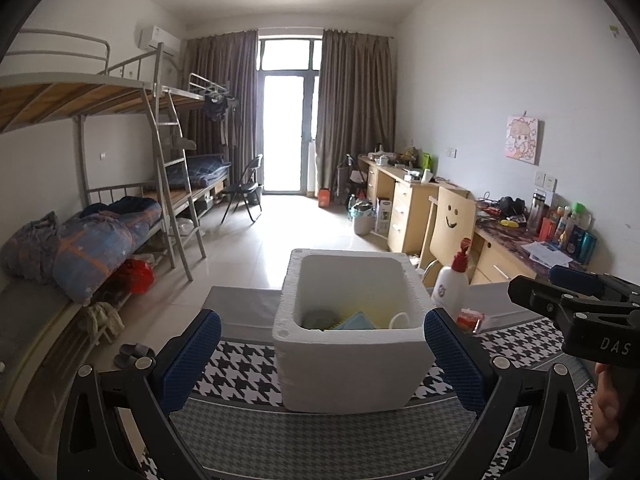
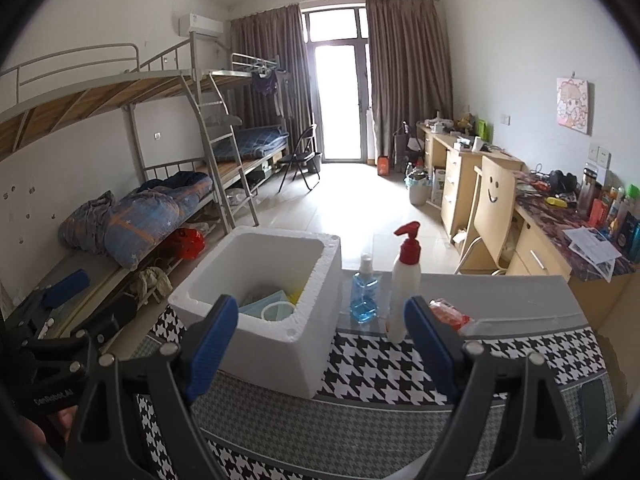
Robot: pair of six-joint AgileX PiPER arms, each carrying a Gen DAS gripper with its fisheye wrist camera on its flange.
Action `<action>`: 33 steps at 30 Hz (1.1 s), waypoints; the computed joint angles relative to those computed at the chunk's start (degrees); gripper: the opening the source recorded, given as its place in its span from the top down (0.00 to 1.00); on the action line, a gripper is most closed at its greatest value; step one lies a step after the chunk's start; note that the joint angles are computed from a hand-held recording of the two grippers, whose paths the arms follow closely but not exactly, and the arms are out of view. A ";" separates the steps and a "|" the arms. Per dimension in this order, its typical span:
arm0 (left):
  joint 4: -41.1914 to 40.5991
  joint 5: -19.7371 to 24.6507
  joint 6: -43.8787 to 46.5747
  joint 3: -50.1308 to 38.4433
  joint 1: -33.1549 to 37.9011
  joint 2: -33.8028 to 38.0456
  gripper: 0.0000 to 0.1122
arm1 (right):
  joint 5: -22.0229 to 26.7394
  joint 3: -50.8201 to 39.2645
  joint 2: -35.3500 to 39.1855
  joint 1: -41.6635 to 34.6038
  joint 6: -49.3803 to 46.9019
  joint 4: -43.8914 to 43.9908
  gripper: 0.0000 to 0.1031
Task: Organize soft objects
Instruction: 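Withdraw both tools from the box back toward the table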
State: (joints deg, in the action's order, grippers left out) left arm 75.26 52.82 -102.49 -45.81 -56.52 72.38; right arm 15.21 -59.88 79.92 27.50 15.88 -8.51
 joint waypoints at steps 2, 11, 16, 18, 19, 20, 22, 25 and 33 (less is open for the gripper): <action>0.21 0.45 -0.51 0.09 -1.03 -0.08 0.09 | -0.55 1.24 -1.09 -0.24 0.50 -0.76 0.14; 1.98 3.69 -3.68 0.62 -6.08 0.64 0.09 | -2.36 6.53 -5.62 0.35 10.32 -10.59 0.14; 3.15 5.95 -5.72 0.80 -9.11 1.41 0.09 | -3.30 8.95 -7.58 0.02 14.09 -14.19 0.14; 3.21 6.07 -5.83 0.58 -9.77 1.82 0.09 | -3.71 10.04 -8.37 -0.19 15.20 -15.48 0.14; 3.38 6.14 -5.97 0.54 -10.18 2.03 0.09 | -4.00 10.62 -8.76 -0.23 16.29 -16.56 0.14; 3.56 6.32 -6.24 0.50 -10.71 2.29 0.09 | -3.75 11.10 -9.22 0.34 19.68 -19.68 0.14; 3.92 6.65 -6.89 0.57 -11.41 2.58 0.09 | -4.08 11.76 -9.73 0.16 21.20 -21.06 0.14; 4.30 7.13 -7.68 0.45 -12.49 3.25 0.09 | -4.79 13.28 -10.86 -0.52 21.55 -21.17 0.14; 5.35 7.42 -7.96 -0.04 -14.64 4.78 0.09 | -5.66 16.21 -13.50 -1.62 24.54 -23.74 0.14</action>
State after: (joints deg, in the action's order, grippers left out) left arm 80.62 60.24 -110.45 -45.84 -71.16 77.17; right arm 9.55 -43.67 66.42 25.89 40.42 -32.25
